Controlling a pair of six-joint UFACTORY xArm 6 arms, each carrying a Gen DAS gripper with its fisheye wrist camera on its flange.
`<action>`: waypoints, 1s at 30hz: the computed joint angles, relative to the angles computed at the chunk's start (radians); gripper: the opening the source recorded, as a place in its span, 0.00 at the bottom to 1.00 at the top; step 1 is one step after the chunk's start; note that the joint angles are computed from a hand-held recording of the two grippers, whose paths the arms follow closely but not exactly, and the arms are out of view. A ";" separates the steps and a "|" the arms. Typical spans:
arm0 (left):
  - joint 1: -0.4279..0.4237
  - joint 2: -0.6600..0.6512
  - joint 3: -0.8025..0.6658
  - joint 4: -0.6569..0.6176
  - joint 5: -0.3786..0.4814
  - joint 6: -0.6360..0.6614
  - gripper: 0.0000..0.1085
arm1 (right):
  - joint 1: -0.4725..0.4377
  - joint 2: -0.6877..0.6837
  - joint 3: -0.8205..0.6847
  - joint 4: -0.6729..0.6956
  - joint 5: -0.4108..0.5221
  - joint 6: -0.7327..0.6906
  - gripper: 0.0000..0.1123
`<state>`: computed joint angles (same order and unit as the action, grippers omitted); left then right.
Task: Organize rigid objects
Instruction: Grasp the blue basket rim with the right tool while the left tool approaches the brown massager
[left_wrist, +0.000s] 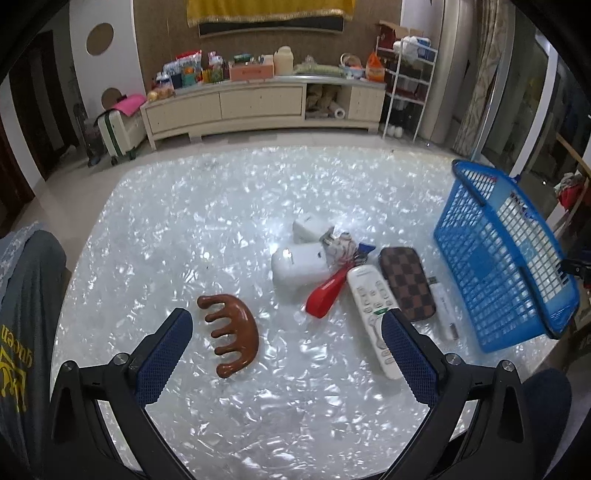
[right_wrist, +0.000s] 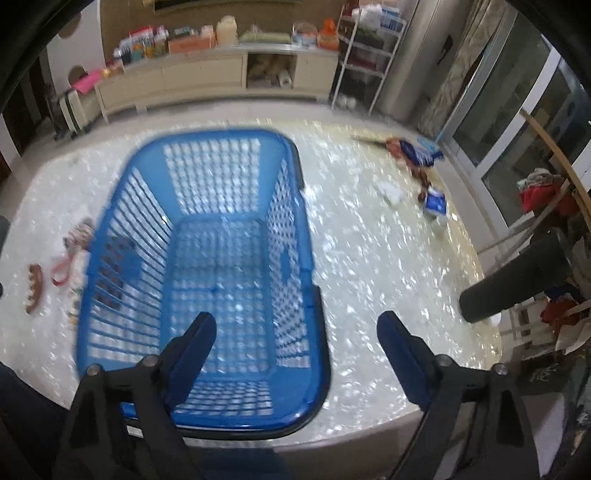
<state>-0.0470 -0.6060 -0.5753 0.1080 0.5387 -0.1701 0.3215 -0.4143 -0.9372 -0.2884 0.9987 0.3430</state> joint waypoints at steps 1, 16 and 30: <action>0.006 0.010 -0.002 -0.007 -0.002 0.013 0.94 | -0.013 0.009 -0.003 0.010 0.004 -0.017 0.77; 0.125 0.117 -0.093 -0.098 0.078 0.178 0.94 | -0.071 0.126 -0.046 0.160 0.096 -0.096 0.18; 0.187 0.278 -0.203 -0.173 0.254 0.302 0.94 | -0.090 0.159 -0.051 0.176 0.065 -0.157 0.14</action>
